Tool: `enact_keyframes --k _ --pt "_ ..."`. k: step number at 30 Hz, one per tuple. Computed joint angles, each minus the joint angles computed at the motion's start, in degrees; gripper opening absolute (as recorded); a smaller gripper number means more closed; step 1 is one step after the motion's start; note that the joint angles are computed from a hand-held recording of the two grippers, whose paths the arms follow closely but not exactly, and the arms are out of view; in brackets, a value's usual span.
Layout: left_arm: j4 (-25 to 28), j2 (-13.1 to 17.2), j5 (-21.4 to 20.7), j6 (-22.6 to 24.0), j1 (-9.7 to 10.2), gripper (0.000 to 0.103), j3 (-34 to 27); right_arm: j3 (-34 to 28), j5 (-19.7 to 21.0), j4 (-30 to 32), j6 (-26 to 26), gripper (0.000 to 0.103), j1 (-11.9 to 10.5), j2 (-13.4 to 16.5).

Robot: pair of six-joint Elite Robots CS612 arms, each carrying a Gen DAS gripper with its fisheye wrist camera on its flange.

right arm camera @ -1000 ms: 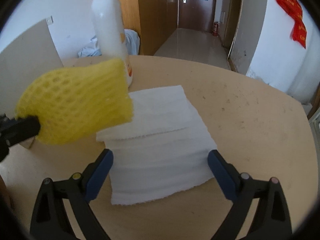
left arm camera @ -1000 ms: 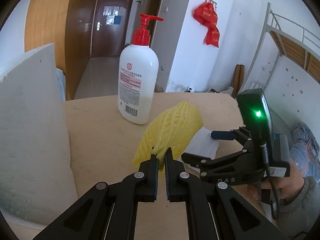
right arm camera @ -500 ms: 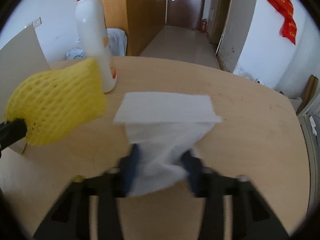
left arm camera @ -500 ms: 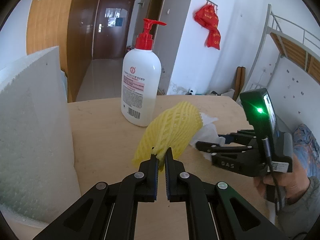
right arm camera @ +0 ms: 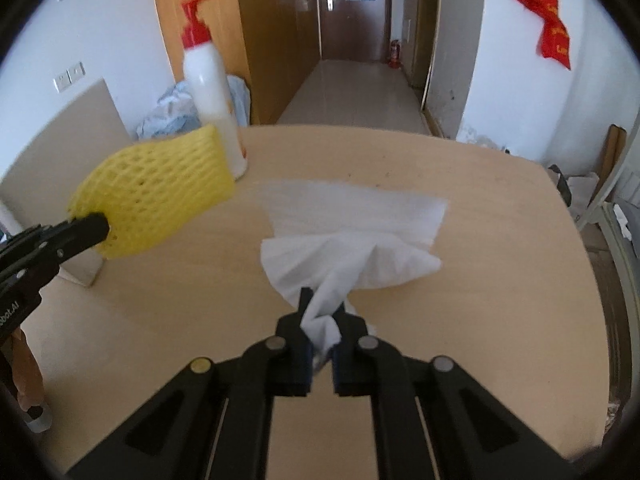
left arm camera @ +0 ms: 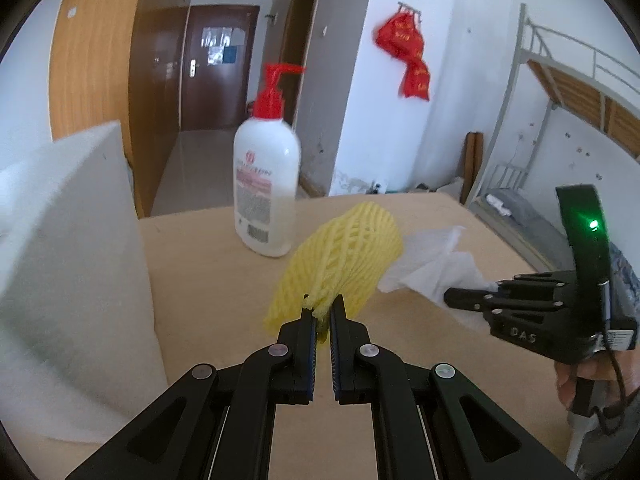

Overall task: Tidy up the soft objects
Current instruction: 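Close the right tool on the white paper towel and lift it while the left tool holds the net, then carry the net and paper towel with both tools over the white foam box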

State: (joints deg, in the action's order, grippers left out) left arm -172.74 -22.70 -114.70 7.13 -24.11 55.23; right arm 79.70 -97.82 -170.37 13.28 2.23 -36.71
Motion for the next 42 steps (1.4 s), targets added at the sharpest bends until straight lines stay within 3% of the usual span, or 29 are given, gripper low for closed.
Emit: enact_keyframes --k 5,8,16,20,24,26,34,42 --pt "-0.1 -1.6 1.2 0.5 -0.40 0.006 3.0 3.4 1.5 -5.2 2.4 0.009 0.0 -1.6" --pt "-4.8 -2.7 1.1 -0.2 -0.22 0.006 5.7 5.3 2.8 -9.4 2.8 0.009 0.0 -2.4" --pt "-1.3 -2.8 -0.8 1.3 -0.51 0.006 5.6 5.2 4.5 -14.9 2.7 0.009 0.5 -2.3" --pt "-2.6 -3.1 -0.6 1.7 -0.53 0.006 6.6 5.6 5.6 -19.3 1.7 0.009 0.9 -2.6" --pt "-2.7 -3.6 -4.6 1.2 0.08 0.006 7.0 2.8 6.0 -13.7 -0.4 0.009 1.5 -1.0" --pt "-4.7 -4.1 -5.6 1.3 0.20 0.006 8.0 3.0 6.0 -14.0 -0.3 0.009 1.6 -0.9" --pt "-12.5 -6.6 -2.6 -1.2 1.35 0.006 12.6 8.0 2.4 -21.7 -0.6 0.009 2.2 -3.7" --pt "-15.4 -8.0 0.1 -2.8 1.61 0.006 15.5 8.4 3.2 -23.1 -1.9 0.009 3.0 -4.1"
